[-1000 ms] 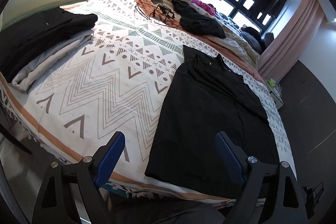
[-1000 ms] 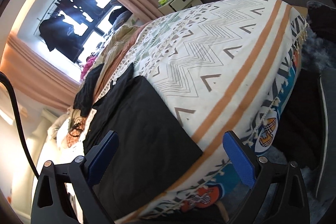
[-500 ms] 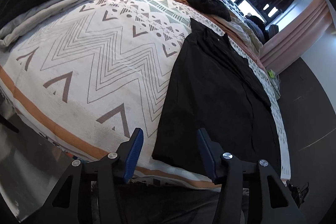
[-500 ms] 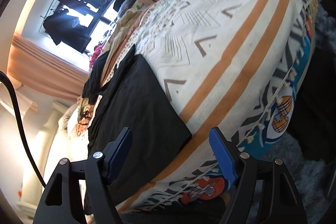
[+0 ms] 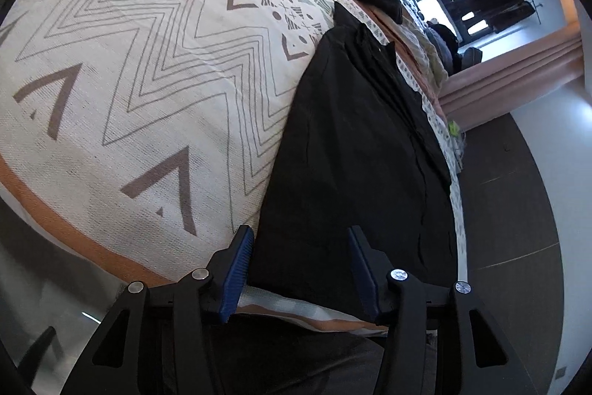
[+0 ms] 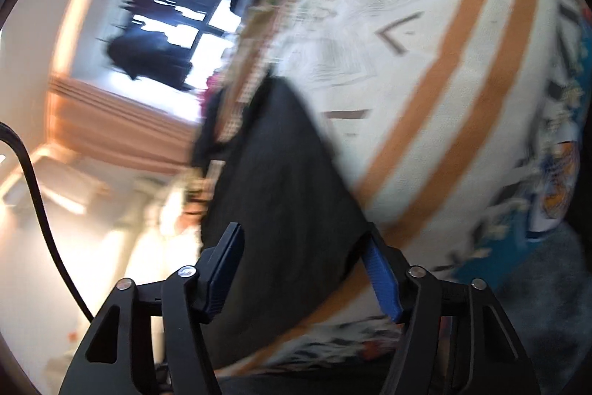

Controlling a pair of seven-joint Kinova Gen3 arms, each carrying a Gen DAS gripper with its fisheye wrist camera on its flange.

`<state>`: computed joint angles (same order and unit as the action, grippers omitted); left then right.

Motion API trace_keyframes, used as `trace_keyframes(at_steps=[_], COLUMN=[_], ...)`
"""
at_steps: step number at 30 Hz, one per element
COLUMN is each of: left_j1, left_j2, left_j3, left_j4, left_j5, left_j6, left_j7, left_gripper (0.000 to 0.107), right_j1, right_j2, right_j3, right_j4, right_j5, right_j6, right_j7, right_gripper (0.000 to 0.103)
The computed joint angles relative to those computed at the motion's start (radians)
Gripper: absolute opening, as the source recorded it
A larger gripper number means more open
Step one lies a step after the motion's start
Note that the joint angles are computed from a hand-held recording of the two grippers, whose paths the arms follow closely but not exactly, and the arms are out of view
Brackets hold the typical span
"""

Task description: Fold large clothes

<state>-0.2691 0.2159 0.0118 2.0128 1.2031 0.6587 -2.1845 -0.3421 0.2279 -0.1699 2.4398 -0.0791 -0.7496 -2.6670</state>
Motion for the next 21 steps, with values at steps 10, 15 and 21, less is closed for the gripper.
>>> trace_keyframes(at_steps=[10,15,21], left_j1=[-0.02,-0.013,0.007], left_j2=[0.011,0.046,0.062], left_j3=[-0.014,-0.002,-0.002], left_j4=[0.006,0.0,-0.027], left_j5=[0.038,0.105,0.078], left_j6=[0.105,0.075,0.048], left_j7=[-0.02,-0.058,0.001], left_gripper=[0.053,0.053,0.022], right_j1=[-0.007,-0.008,-0.039], right_j2=[0.034,0.06,0.064], right_j3=[-0.005,-0.01,0.007], right_j4=[-0.076,-0.113,-0.17], right_j5=[0.005,-0.004,-0.091], right_j6=[0.058,0.06,0.163], right_j7=[0.024,0.001,0.041], right_gripper=[0.063,0.063,0.038])
